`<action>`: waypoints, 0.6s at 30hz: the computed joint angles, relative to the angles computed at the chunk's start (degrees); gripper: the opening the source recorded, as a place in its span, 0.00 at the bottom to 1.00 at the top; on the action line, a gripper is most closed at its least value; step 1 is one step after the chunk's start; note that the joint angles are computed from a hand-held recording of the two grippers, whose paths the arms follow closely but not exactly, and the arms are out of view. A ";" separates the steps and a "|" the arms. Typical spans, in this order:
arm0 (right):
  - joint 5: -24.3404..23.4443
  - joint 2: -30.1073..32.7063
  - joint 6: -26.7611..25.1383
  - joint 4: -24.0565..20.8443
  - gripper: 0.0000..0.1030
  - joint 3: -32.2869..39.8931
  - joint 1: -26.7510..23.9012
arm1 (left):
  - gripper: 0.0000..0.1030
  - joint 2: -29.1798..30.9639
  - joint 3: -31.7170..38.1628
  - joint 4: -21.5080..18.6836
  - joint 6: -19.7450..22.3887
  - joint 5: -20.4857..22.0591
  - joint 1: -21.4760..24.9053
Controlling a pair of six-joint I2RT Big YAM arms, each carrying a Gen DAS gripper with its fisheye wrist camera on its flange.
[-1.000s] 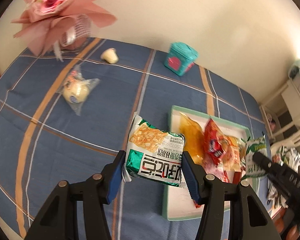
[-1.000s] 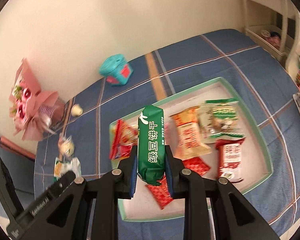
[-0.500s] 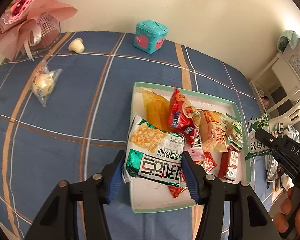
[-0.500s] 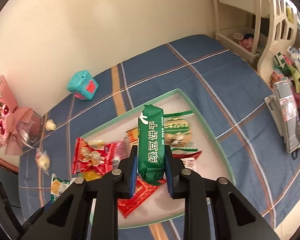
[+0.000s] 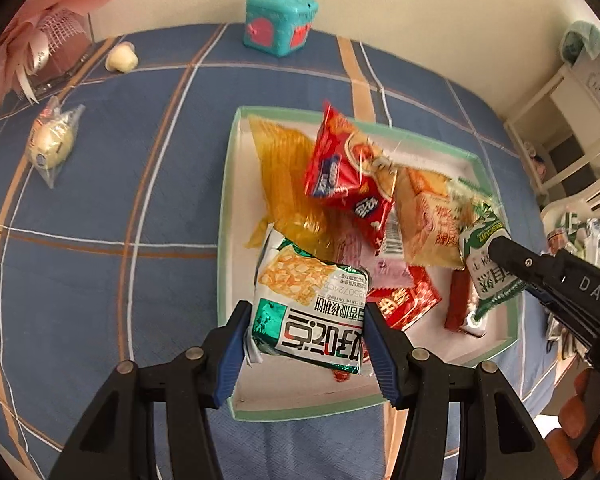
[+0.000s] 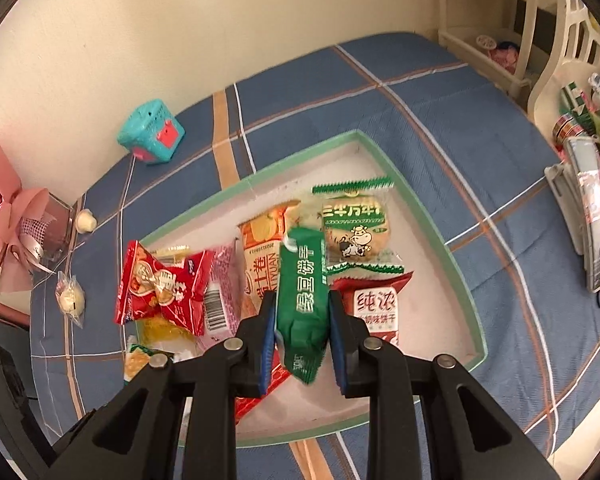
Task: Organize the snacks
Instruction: 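Carry both packets into the white tray and open both tools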
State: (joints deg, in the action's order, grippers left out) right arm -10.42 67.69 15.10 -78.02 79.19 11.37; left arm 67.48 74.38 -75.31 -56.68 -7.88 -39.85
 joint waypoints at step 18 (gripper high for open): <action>1.85 1.48 -0.90 -2.04 0.25 -2.12 1.88 | 0.57 2.22 -0.49 -0.22 1.54 1.25 0.30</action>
